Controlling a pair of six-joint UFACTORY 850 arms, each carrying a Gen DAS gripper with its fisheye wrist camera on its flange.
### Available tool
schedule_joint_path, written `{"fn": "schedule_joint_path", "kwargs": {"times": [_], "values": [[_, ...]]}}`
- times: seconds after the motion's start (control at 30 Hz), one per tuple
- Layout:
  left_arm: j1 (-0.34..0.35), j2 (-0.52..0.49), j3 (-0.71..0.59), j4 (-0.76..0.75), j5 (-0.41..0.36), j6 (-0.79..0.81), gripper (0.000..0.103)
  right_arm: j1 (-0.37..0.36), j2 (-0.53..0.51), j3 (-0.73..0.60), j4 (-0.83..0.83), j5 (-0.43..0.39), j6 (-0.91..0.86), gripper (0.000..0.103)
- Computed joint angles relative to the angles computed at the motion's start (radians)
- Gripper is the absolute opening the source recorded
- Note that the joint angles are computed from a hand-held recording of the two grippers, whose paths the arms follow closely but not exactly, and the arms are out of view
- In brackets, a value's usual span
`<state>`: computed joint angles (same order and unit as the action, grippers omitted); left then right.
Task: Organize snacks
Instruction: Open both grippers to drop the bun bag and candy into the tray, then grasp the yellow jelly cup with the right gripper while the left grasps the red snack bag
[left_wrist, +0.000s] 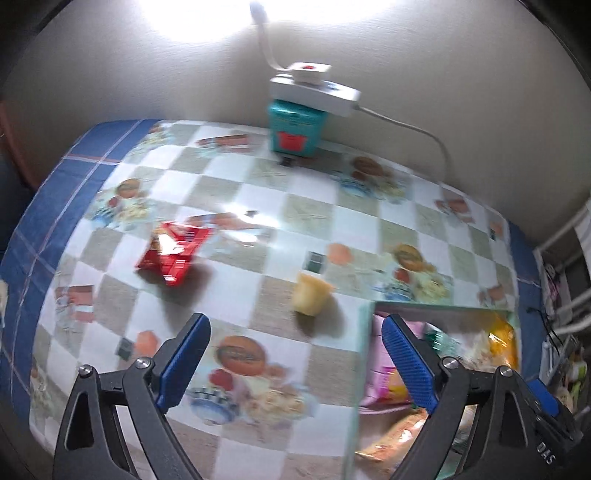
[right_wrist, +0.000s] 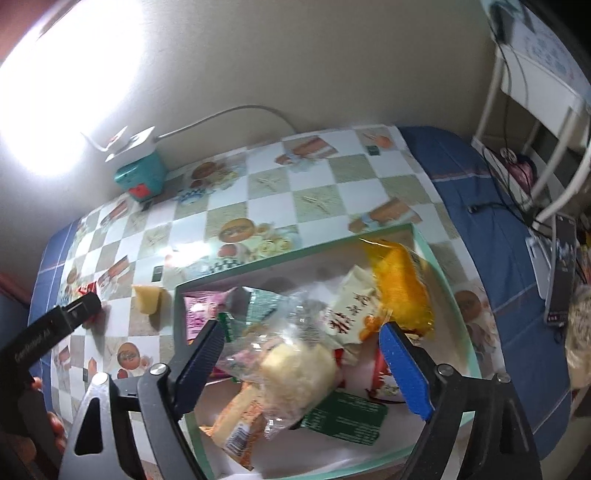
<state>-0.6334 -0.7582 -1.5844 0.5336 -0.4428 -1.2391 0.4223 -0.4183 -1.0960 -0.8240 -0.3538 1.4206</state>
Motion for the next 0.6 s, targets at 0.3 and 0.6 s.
{"fn": "schedule_joint_path", "kwargs": {"times": [0.3, 0.6], "values": [[0.069, 0.074, 0.128, 0.129, 0.003, -0.194, 0.094, 0.054, -0.054, -0.072, -0.016, 0.005, -0.02, 0.103], [0.146, 0.152, 0.259, 0.344, 0.009, -0.437, 0.095, 0.102, -0.131, -0.162, -0.023, 0.049, -0.049, 0.103]]}}
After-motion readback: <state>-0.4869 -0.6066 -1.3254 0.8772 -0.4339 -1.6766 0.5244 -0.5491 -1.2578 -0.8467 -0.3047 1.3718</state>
